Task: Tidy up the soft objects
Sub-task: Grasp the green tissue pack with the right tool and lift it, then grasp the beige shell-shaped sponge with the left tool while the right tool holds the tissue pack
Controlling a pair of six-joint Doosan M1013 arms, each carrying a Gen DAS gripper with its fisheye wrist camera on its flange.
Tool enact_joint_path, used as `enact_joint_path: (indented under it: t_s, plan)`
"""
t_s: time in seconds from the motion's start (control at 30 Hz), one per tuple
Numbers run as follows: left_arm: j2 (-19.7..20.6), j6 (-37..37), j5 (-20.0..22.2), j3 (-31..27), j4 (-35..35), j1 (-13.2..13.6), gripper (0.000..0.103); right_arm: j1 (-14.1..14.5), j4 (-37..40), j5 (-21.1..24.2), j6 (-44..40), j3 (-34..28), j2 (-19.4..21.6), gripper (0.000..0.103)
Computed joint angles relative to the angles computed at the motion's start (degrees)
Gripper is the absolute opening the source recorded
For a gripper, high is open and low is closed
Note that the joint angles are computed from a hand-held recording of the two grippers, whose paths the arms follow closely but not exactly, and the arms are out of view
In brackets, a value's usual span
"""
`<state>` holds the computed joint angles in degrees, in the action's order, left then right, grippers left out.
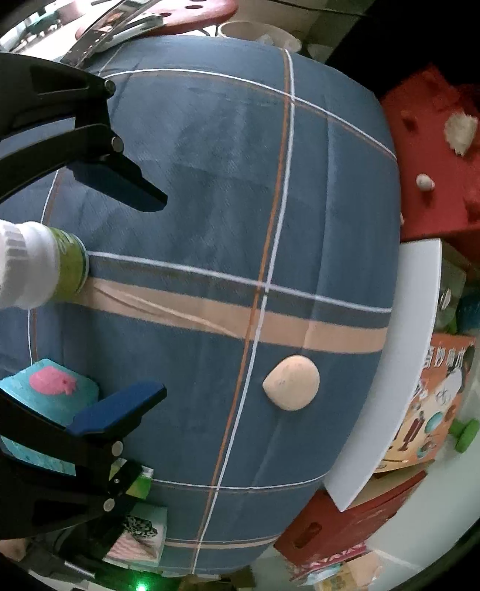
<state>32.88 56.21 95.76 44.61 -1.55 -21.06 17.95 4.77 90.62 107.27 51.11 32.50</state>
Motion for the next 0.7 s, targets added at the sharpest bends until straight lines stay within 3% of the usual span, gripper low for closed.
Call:
enact_joint_path:
  t_s: [0.23, 0.5, 0.7]
  plan:
    - [3.8, -1.7, 1.6, -6.0, -0.6, 0.2, 0.093, -0.1, -0.5, -1.6, -0.2, -4.0, 1.2, 0.052]
    - [10.4, -1.9, 5.4, -16.9, 1.7, -0.4, 0.093, -0.4, -3.1, -4.1, 0.0, -8.9, 3.0, 0.052]
    - [17.4, -0.1, 9.7, -28.9, 2.5, -1.2, 0.092, -0.4, -4.6, -8.5, -0.1, -6.1, 1.3, 0.052]
